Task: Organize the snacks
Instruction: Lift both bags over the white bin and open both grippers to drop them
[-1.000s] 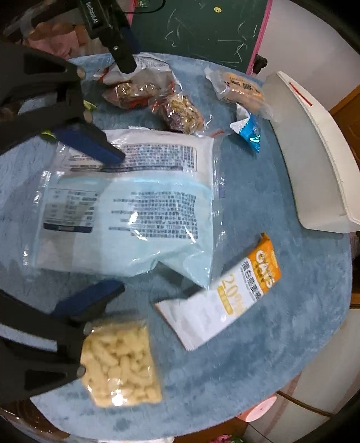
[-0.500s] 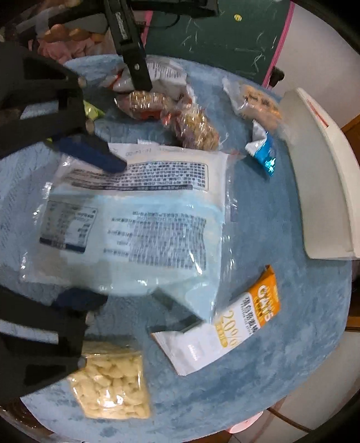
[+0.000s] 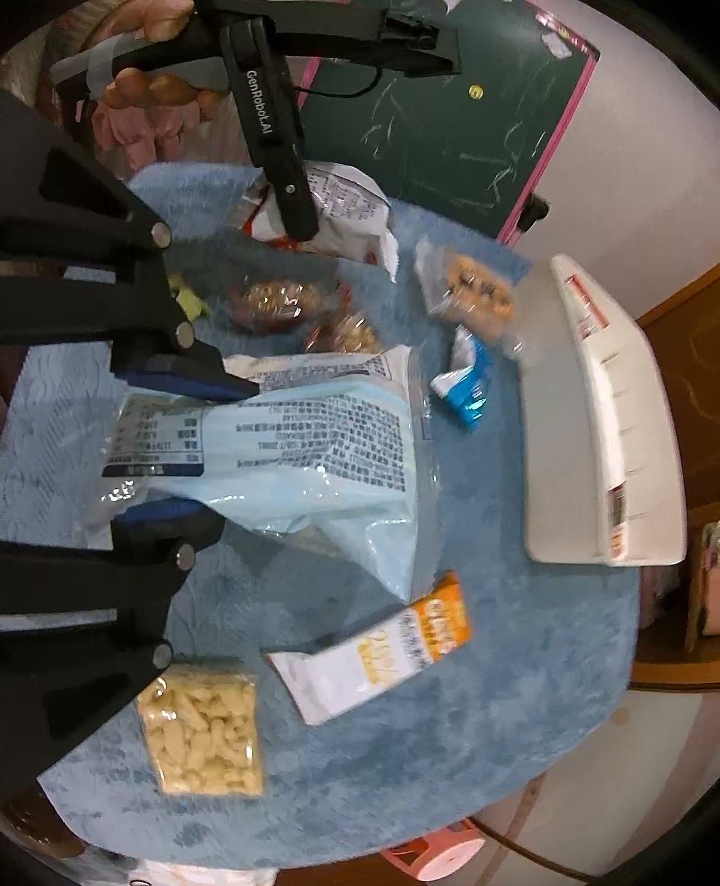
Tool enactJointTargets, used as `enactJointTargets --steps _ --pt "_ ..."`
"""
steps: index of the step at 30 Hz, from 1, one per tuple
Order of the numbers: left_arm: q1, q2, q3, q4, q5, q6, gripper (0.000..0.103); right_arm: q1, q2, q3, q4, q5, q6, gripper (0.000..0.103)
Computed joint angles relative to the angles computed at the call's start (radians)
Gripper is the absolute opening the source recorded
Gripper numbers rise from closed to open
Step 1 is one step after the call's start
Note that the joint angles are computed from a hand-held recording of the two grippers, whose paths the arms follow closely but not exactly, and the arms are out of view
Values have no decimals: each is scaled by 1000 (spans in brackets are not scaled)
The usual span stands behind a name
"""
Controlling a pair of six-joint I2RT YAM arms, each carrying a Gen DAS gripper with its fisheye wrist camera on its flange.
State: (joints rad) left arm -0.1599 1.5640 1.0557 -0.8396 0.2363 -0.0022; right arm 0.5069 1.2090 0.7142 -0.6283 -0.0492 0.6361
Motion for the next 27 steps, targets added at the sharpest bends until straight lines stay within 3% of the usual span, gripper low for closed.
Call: enactJointTargets --steps 11,27 --pt "-42 -81 286 -151 27 -31 56 -53 -113 275 -155 65 -111 30" --pt "-85 294 1062 -363 -34 -90 57 -181 133 730 -103 80 -302 30"
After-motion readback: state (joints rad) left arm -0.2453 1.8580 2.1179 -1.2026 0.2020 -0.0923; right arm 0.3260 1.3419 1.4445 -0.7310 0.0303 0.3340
